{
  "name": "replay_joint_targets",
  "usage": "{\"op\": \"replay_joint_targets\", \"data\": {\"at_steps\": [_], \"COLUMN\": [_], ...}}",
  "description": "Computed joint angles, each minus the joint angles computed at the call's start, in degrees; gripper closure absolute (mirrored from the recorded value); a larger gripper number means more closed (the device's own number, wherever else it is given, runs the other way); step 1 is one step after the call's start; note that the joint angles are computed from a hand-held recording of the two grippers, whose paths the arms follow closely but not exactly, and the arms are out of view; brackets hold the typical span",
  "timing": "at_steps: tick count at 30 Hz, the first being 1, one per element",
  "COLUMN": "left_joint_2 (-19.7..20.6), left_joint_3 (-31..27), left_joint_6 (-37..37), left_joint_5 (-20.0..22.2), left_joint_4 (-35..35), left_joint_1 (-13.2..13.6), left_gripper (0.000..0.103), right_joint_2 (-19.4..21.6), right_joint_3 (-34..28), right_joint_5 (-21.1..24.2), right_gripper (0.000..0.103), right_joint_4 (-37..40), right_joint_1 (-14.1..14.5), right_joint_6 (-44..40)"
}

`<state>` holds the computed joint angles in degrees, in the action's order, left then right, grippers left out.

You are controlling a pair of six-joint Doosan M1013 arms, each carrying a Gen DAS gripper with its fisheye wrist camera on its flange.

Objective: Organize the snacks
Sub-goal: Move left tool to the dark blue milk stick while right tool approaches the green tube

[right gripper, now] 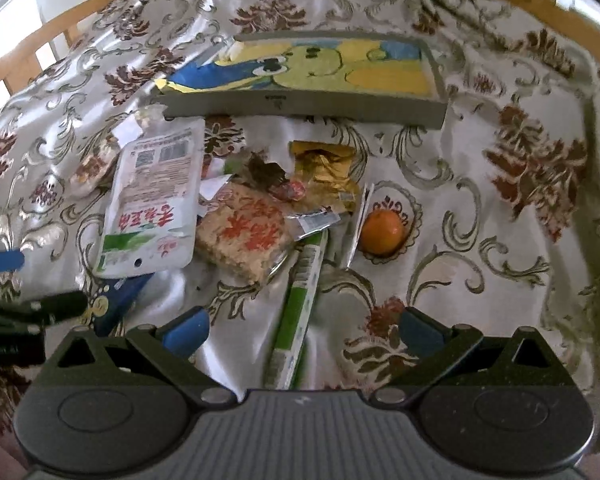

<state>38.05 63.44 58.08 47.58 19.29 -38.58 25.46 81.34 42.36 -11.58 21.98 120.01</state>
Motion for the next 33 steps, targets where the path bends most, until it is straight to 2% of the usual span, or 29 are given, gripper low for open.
{"op": "replay_joint_targets", "data": {"at_steps": [4,10,16,22,26,31,33], "left_joint_2": [0.7,1.4,1.7,1.6,1.5,2.5,2.7], "left_joint_3": [-0.8,-1.2,-1.3,-0.5,-0.2,-1.4,-1.7], "left_joint_6": [1.4,4.0,7.7,8.6,12.1,14.2,15.4], "left_joint_5": [0.8,1.4,0.4,-3.2,-5.7,-4.4,-4.0], "left_joint_4": [-1.7,-1.0,-5.2,-8.5,-11.2,-11.3,-11.5], "left_joint_1": [0.3,-0.2,0.2,0.8,0.9,0.6,0.5], "left_gripper": [0.001,0.001,0.002,0.013,0.021,0.036,0.045], "right_joint_2": [0.5,1.3,2.1,2.9,2.9,3.2,3.3], "right_joint_3": [-0.1,-0.5,-0.9,-1.2,-1.0,-1.3,-1.4], "right_joint_5": [-0.8,-0.6,-0.7,-0.7,-1.0,-0.5,-0.4], "right_gripper": [0.001,0.011,0.02,0.029,0.036,0.039,0.039], "right_joint_4": [2.6,7.7,12.1,16.6,17.3,16.8,16.3], "right_joint_1": [-0.8,-1.3,-2.0,-3.0,-3.3,-3.3,-3.3], "right_joint_6": [-0.6,-4.3,-6.2,-6.4,-5.6,-4.5,-4.3]}}
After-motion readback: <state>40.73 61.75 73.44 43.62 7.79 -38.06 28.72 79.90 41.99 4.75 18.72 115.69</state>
